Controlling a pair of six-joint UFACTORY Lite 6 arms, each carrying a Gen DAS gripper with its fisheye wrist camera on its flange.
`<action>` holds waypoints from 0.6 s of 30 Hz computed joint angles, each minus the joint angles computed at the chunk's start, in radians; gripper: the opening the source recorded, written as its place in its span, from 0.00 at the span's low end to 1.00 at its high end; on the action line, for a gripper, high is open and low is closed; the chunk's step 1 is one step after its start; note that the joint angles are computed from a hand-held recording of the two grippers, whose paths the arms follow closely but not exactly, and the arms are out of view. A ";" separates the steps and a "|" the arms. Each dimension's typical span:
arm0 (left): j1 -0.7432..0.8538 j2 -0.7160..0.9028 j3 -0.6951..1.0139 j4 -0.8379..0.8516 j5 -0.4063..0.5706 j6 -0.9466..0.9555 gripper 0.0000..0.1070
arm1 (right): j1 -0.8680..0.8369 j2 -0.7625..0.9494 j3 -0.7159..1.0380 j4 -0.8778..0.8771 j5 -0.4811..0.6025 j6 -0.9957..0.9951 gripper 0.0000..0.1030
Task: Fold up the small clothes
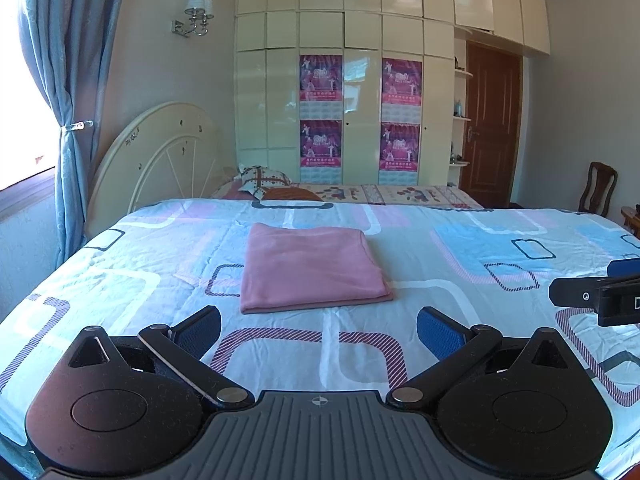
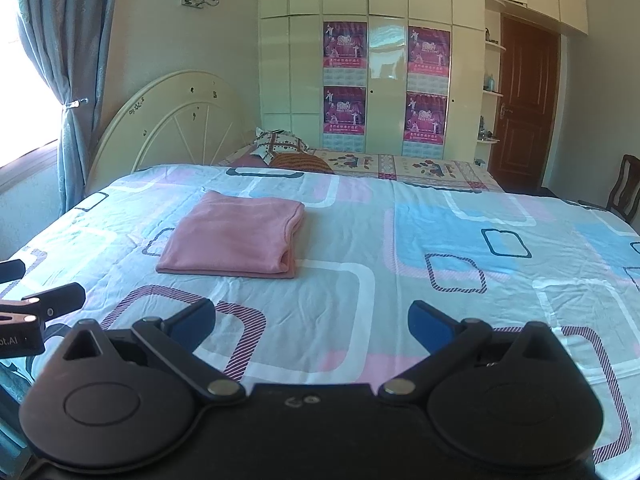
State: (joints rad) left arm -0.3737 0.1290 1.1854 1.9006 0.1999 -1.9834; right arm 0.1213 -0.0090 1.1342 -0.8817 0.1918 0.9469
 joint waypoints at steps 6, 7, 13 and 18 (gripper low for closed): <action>0.010 -0.004 -0.008 0.074 -0.014 -0.077 0.96 | 0.002 0.003 0.002 0.009 0.000 -0.011 0.99; 0.011 -0.005 -0.010 0.087 -0.015 -0.089 0.96 | 0.007 0.006 0.004 -0.004 0.001 0.003 0.99; 0.032 -0.005 -0.014 0.164 -0.038 -0.168 0.96 | 0.022 0.014 0.008 -0.050 0.012 0.053 0.99; 0.041 -0.007 -0.014 0.207 -0.043 -0.207 0.96 | 0.030 0.026 0.011 -0.107 0.007 0.110 0.99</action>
